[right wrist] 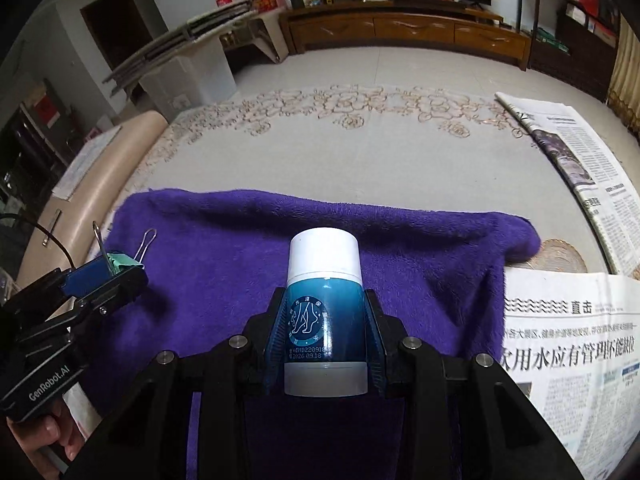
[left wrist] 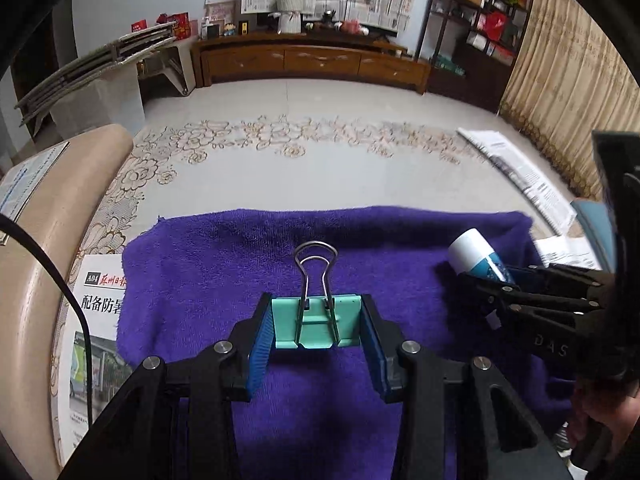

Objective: Organize rigid objects
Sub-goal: 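Place the clip on the purple towel with the left tool while the right tool places the container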

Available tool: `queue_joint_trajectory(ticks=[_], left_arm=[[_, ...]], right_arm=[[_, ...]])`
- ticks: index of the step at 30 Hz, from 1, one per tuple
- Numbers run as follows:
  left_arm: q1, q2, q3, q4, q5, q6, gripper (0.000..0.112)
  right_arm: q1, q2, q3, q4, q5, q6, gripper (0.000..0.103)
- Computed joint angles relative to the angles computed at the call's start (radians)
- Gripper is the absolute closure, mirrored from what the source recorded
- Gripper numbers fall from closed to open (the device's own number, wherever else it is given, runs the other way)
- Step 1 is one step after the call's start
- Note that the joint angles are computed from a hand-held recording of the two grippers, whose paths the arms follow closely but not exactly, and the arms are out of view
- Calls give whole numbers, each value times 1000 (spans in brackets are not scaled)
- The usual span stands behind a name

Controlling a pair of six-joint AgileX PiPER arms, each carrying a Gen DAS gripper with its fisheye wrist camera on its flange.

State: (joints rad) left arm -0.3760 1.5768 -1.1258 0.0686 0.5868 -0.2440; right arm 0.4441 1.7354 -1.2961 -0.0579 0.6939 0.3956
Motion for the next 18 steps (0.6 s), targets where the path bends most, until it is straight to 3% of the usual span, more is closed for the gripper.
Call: queue_joint_trajectory(ticks=[9, 11, 13, 15, 16, 18], left_arm=[[-13, 66, -23, 80, 62, -53, 72], [-13, 58, -4, 95, 44, -59, 71], [-15, 61, -8, 116, 55, -73, 63], [-28, 69, -12, 195, 74, -142, 43], [-28, 68, -12, 202, 77, -147, 40], [-5, 73, -22, 148, 90, -100, 33]], right_arm=[[32, 54, -54, -89, 63, -1, 67], [49, 54, -51, -125, 64, 0, 66], [55, 50, -37, -142, 54, -8, 66], [49, 53, -40, -126, 52, -38, 65], [39, 54, -44, -104, 57, -70, 63], [19, 52, -49, -35, 66, -151, 51]])
